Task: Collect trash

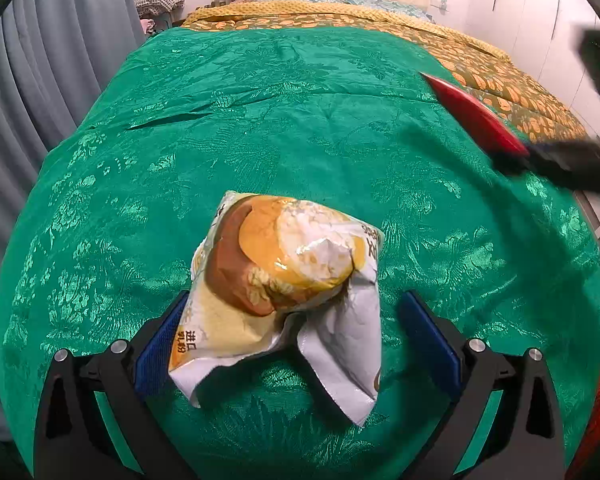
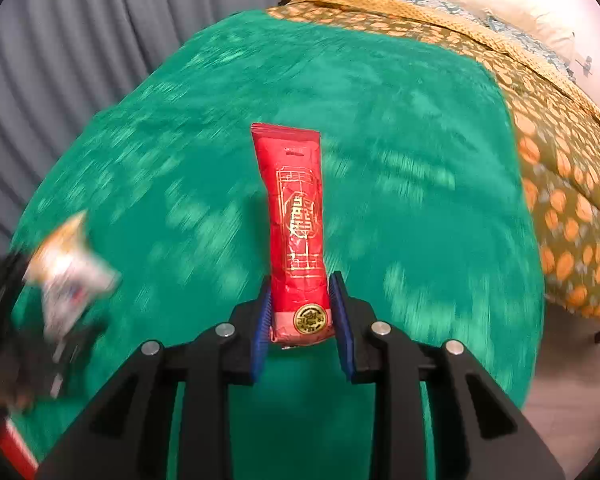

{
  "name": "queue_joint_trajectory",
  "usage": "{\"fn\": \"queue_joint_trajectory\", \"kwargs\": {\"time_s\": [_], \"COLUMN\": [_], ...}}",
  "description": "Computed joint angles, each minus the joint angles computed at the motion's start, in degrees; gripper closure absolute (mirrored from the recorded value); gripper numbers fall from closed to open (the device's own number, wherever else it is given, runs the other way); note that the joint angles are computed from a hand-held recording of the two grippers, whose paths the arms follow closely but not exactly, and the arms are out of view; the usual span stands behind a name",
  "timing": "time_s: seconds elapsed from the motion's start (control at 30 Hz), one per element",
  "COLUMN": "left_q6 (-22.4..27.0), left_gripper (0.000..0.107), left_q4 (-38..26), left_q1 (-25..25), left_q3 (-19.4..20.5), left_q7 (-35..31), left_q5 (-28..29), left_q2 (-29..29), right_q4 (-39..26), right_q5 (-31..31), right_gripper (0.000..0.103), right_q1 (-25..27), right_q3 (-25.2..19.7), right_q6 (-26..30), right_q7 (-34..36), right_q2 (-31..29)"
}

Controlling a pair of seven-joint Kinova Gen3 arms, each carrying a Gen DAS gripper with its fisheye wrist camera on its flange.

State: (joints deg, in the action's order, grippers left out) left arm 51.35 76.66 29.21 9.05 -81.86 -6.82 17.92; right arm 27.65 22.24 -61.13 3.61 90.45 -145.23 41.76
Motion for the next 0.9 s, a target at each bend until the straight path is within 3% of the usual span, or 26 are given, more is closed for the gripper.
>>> {"fn": "queue_joint_trajectory", "kwargs": {"time_s": [0.13,0.17,0.23,0.33,0.53,0.9], "left_q6": [0.0,0.0,0.0,-0.1,0.2,0.1], "left_gripper": [0.009,0.009,0.009,0.009,0.009,0.009], "left_q4": [0.0,0.0,-0.1,0.1,0.0,0.3], "left_q1": [0.0,0.0,0.1,0.3,0.7,0.8], "left_q3": [0.0,0.0,-0.1,-0.2,-0.3,-0.1], "left_q7": [0.0,0.0,0.2,0.7,1.4,1.8], "left_q5": [0.1,0.0,-0.1,-0.5,-1.2,-1.5], "left_q2": [0.0,0.0,0.1,0.0,0.0,-0.2], "right_q4": [0.4,-0.7,0.1,-1.6,1.2,2.6], "right_q5": [3.3,4.2,6.1,6.4,5.0,5.1], "right_gripper": [0.072,0.054,0.028,0.027,0.009,0.004], "right_q1": [-5.1,-5.9,-7.6,-7.4,-6.3,-5.8], "right_q3": [1.5,2.0,3.3,2.9,2.4,1.6], "right_q6": [0.4,1.2,0.4,1.1,-0.3,-1.3], "right_q7": [-3.8,-4.3,-6.9,-7.1,-10.4,-10.8], "right_q2": [1.0,2.0,2.8,4.3,4.0,3.3]}}
